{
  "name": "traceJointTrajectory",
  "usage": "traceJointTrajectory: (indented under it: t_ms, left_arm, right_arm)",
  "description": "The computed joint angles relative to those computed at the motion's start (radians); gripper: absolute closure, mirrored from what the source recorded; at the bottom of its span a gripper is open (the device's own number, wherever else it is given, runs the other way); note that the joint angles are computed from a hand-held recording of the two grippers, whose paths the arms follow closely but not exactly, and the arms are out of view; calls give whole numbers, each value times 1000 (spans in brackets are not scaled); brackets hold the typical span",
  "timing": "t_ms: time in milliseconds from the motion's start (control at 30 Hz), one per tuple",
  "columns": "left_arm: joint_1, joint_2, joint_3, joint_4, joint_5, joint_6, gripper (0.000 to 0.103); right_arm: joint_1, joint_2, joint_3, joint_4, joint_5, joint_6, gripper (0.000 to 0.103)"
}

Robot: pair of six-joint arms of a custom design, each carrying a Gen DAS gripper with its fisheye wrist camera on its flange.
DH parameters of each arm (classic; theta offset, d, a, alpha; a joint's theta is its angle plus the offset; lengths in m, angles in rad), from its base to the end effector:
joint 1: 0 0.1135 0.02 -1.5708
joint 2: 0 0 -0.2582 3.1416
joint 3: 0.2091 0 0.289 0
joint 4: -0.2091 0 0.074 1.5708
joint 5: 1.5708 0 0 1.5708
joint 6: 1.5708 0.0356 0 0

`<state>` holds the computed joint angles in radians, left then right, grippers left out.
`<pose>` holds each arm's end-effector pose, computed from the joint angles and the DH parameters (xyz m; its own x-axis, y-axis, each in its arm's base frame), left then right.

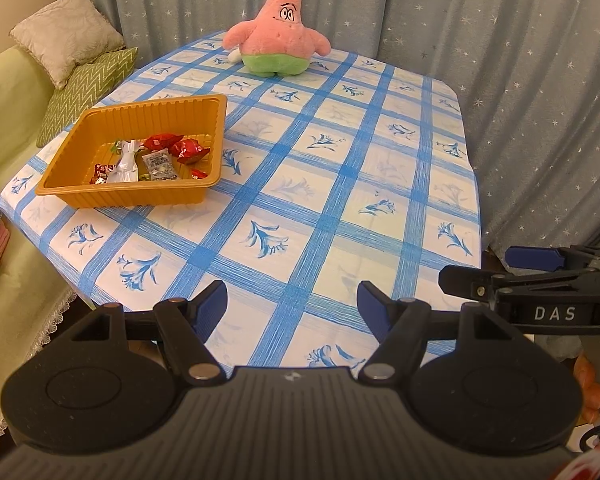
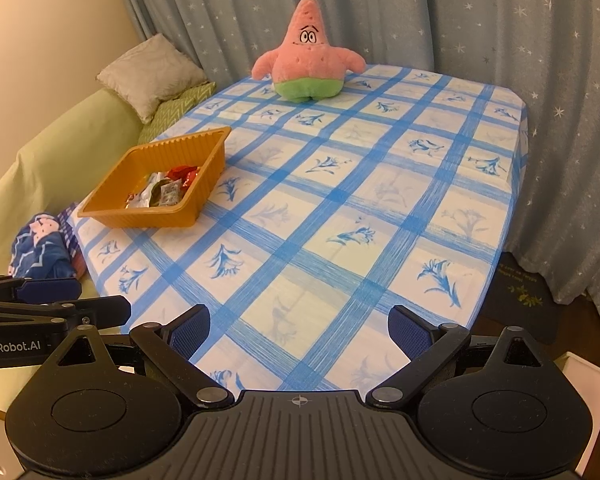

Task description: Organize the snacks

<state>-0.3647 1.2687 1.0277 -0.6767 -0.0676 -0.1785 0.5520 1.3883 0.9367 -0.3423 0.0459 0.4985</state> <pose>0.2798 -0.1043 0.2638 -0.7866 0.1107 -0.6075 0.1807 0.9820 -0.0551 0.2823 0.1719 0.2199 -0.7706 0.0863 -0.6314 -0.1457 0.9407 0.3065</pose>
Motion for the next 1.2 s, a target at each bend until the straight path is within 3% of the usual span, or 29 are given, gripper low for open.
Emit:
traceJointTrajectory:
  t_ms: [1200]
  left_arm:
    - [37, 42, 28, 11, 18, 19, 33]
  right_arm:
    - [-9, 34, 35, -1, -10, -6, 8]
